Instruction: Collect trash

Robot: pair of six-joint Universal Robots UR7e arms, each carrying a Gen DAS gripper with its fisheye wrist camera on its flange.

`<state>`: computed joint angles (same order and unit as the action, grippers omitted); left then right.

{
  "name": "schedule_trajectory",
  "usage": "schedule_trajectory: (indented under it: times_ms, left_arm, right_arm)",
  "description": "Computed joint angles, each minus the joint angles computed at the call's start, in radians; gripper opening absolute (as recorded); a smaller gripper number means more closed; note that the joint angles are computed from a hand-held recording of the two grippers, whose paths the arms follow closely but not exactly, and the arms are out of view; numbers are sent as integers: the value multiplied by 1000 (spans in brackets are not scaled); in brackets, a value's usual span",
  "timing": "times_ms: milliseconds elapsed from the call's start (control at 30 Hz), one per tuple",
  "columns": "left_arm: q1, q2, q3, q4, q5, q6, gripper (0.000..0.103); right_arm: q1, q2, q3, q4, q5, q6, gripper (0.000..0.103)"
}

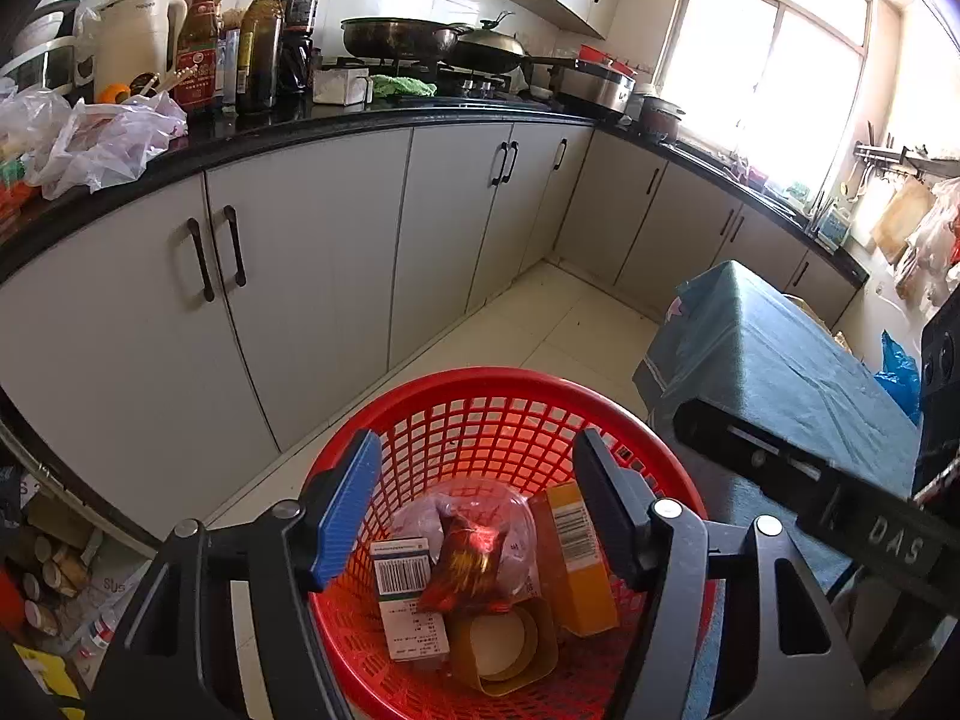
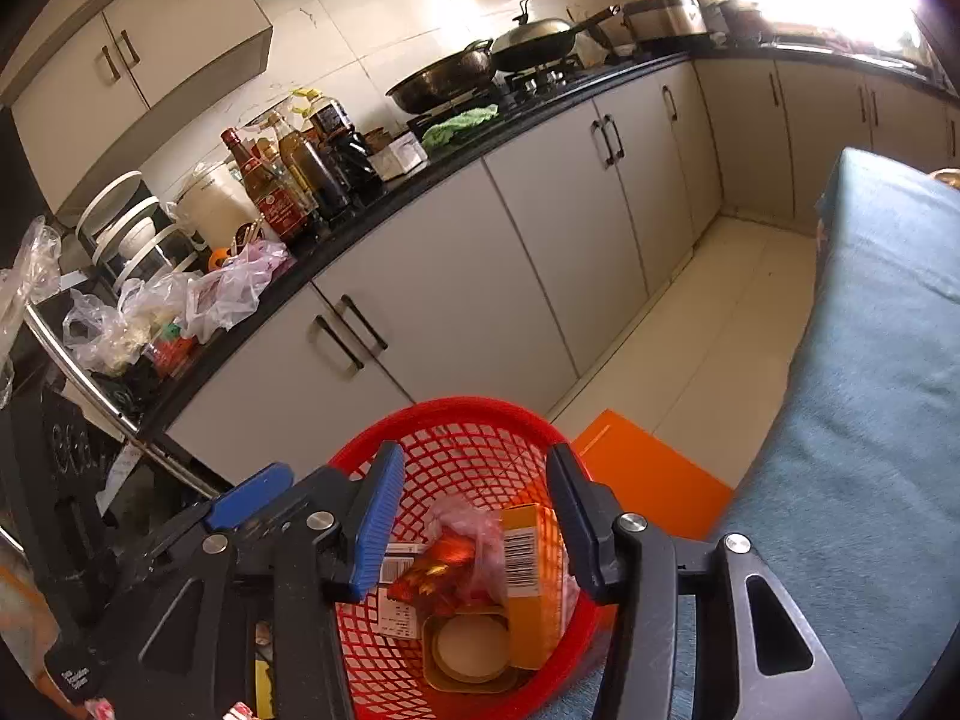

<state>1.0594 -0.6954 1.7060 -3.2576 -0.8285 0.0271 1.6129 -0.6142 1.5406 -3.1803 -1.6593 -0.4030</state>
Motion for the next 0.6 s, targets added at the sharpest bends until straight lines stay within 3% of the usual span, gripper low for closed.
schedule_trajectory:
  times_ms: [167, 367, 600]
  left_arm:
    - [-19, -19, 42, -54, 21, 16, 69]
    - [-66, -31, 122, -213, 102, 84, 76]
    - [-167, 10, 182, -601, 278, 327, 91]
  right_arm:
    - [19, -31, 41, -44, -40, -17, 57]
    - [34, -79, 131, -114, -114, -54, 61]
    - [34, -143, 273, -214, -166, -106, 65]
